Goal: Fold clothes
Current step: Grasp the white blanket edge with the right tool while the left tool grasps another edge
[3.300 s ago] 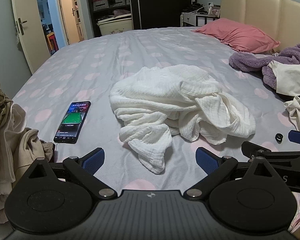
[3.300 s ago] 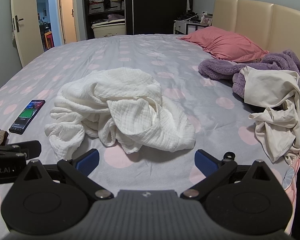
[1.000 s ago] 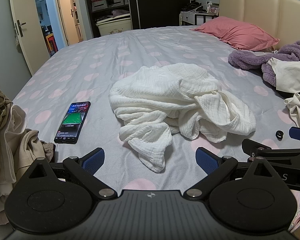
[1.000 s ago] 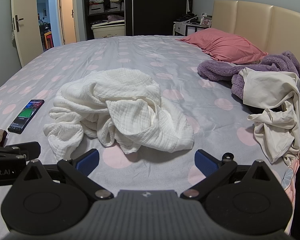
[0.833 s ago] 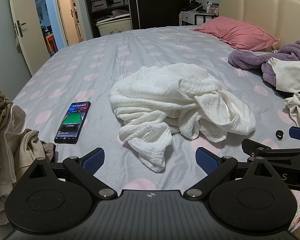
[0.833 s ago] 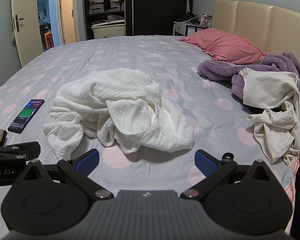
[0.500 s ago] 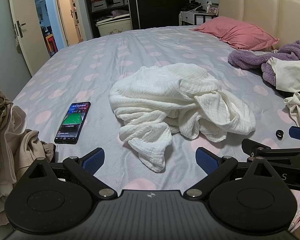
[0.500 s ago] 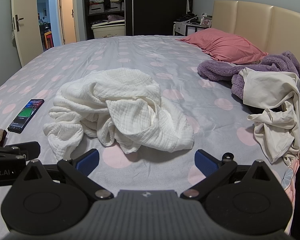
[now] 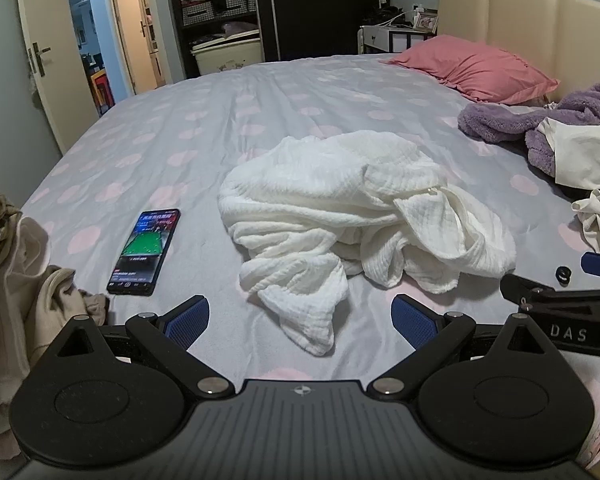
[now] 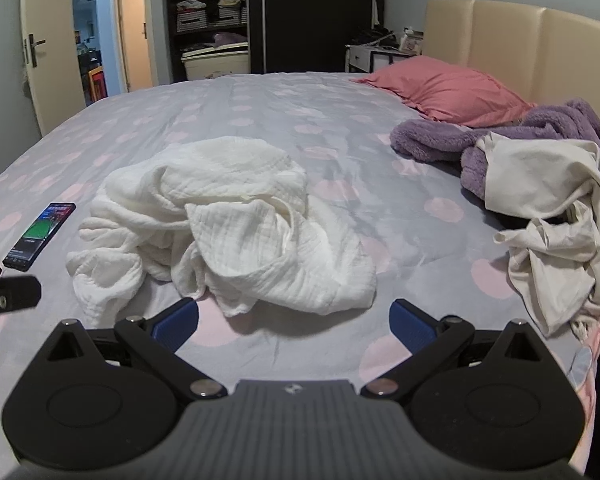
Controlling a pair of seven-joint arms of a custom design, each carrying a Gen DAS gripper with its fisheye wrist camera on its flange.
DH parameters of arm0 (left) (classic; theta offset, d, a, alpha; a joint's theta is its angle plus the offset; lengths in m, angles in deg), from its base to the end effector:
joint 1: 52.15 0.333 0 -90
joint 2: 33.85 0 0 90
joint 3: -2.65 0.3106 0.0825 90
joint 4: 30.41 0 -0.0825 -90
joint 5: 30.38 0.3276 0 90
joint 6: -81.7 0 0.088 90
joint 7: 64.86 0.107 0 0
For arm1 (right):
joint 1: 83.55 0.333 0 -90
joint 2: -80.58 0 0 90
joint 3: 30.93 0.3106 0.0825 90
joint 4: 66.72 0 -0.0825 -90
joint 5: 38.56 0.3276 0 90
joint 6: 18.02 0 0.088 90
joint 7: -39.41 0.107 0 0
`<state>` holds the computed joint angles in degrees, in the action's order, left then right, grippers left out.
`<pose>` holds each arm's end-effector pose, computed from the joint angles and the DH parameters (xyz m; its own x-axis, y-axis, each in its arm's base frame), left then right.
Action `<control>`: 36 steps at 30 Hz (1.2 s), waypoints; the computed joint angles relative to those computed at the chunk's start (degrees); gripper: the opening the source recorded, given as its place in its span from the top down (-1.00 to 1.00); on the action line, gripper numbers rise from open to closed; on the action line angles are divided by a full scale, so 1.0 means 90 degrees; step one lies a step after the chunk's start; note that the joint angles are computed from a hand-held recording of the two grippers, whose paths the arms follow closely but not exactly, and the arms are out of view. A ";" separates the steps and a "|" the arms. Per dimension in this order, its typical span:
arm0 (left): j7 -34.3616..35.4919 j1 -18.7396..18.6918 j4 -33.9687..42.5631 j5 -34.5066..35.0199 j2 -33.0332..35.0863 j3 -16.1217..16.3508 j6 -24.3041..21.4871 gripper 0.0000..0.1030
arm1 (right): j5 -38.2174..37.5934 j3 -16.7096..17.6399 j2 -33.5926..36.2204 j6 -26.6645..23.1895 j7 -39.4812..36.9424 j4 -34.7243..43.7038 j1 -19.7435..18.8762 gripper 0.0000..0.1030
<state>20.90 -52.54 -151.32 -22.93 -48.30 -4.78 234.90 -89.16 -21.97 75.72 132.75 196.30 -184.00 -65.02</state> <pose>0.4727 -0.0766 0.6299 -0.1177 -0.9877 -0.1029 -0.6708 0.1555 -0.7251 0.4534 0.2604 0.5624 -0.0373 -0.9993 -0.0073 -0.6144 0.0287 -0.7885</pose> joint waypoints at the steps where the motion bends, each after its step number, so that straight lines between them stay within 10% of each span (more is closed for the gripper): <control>1: 0.0109 -0.0041 0.0029 -0.0072 0.0057 0.0043 0.0068 -0.93 | 0.0016 -0.0019 0.0014 0.0074 -0.0038 -0.0008 -0.0008 -0.99; 10: 0.0687 -0.0023 0.0089 0.0063 0.0587 0.0059 0.0682 -0.93 | 0.0566 -0.0237 0.0312 0.1335 -0.0904 -0.0139 -0.0101 -0.99; 20: 0.2593 -0.0473 0.0260 -0.2144 0.0655 0.0455 0.0060 -0.87 | -0.0381 -0.0778 0.1115 0.2517 -0.0443 0.0150 -0.0061 -0.87; 26: 0.3142 -0.0438 0.0521 -0.3164 0.0655 0.0461 -0.0642 -0.49 | -0.0587 -0.1084 0.1511 0.2350 -0.0687 0.0538 0.0263 -0.63; 36: 0.3523 -0.0467 -0.0147 -0.3038 0.0352 0.0421 0.0323 -0.49 | -0.0442 -0.1249 0.1856 0.1935 -0.1200 0.0915 0.0457 0.05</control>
